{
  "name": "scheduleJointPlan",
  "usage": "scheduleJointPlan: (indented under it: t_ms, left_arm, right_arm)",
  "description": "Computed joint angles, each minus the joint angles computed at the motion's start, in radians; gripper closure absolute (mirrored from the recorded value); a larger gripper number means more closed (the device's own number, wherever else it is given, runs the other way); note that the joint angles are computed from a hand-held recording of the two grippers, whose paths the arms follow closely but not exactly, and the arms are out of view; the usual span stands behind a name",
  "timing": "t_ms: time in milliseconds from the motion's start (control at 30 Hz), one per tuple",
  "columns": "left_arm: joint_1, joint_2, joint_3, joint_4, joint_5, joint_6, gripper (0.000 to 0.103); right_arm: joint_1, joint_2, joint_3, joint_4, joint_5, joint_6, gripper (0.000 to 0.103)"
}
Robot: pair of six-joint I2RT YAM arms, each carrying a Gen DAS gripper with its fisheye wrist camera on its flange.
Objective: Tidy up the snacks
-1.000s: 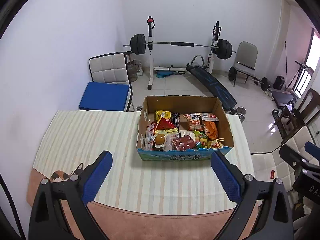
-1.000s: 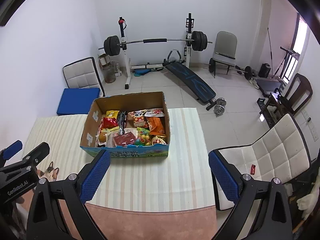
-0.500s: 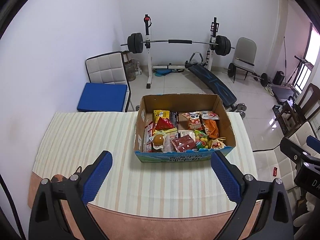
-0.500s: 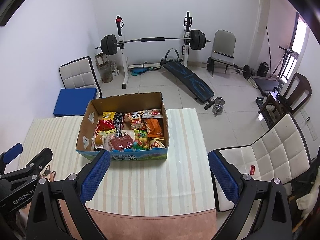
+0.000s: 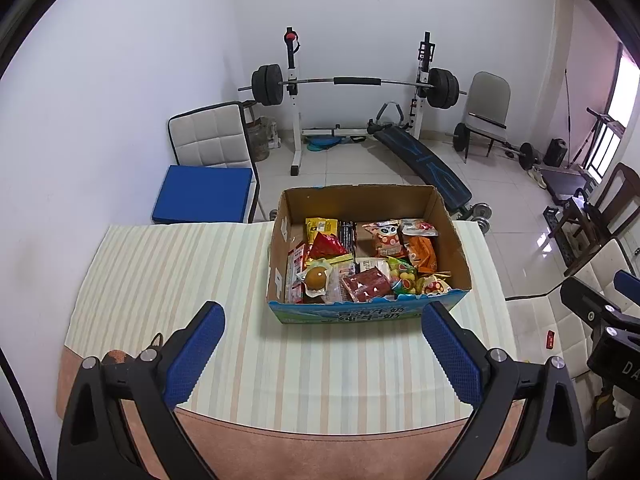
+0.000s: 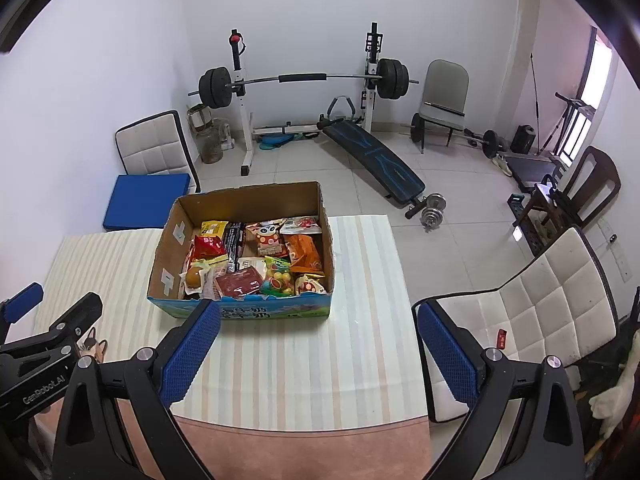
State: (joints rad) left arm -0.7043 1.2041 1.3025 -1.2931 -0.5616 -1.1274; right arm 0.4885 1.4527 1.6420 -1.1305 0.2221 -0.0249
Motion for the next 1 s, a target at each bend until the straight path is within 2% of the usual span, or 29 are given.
scheduleJointPlan:
  t_ms: [1000]
  left_arm:
    - [-0.015,-0.011,0.020,-0.006,-0.004,0.015,0.002]
  right_arm:
    - [0.028,-0.018,0.009,-0.014,0.036,0.015,0.002]
